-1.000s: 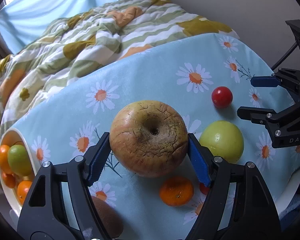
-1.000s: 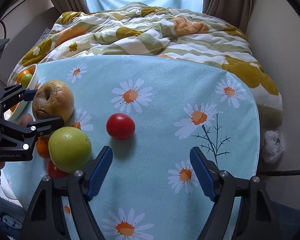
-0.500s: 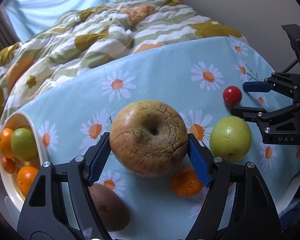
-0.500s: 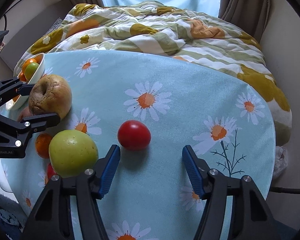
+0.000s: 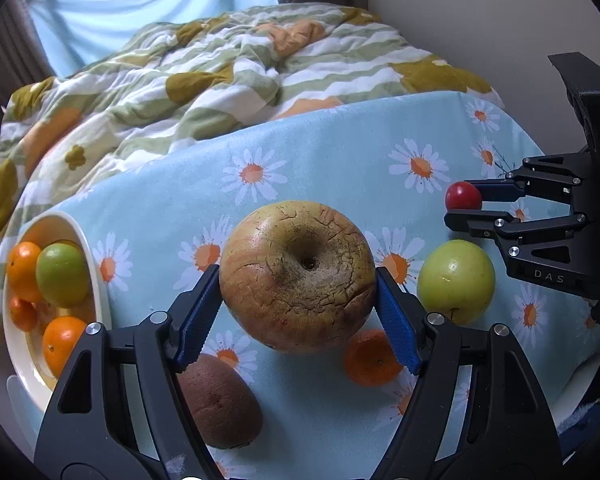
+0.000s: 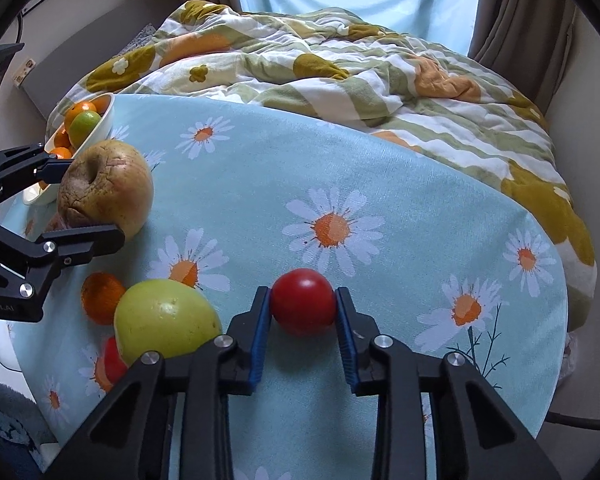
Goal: Organize fruits
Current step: 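Grasp the wrinkled apple with the left tool while the right tool grasps the red tomato, then carry the apple into the bowl and open the left tool while the right tool carries the tomato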
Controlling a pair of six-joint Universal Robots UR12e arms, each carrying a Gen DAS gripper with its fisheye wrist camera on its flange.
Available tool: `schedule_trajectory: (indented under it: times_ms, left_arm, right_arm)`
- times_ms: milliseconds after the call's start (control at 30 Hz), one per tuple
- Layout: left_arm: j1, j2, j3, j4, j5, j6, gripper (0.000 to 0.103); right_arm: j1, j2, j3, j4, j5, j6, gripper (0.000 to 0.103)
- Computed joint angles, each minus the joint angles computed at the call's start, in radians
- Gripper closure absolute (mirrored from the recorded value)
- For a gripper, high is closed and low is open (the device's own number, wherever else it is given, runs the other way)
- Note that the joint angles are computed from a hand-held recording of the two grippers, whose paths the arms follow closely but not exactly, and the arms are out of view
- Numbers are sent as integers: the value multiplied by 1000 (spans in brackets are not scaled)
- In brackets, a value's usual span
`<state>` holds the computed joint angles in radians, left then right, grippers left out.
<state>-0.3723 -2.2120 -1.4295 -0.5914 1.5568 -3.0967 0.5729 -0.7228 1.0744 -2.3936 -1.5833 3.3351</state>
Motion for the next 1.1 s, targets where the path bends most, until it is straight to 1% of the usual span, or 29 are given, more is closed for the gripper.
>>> schedule_trajectory:
  times_ms: [267, 600, 767, 933, 1100]
  left_arm:
    - [7, 38, -36, 45, -9, -50, 22]
    - [23, 114, -112, 115, 14, -107, 22]
    - [48, 154, -155, 143, 2, -125, 22]
    - [80, 191, -198, 162, -11, -106, 22]
    - [116, 228, -244, 179, -21, -84, 22]
  right_arm:
    - [4, -14, -2, -22, -18, -5, 74]
    - [23, -28, -24, -23, -44, -4, 74]
    - [41, -25, -59, -1, -75, 7, 74]
    - [63, -10, -114, 22, -103, 45, 74]
    - [87, 23, -187, 49, -114, 90, 74]
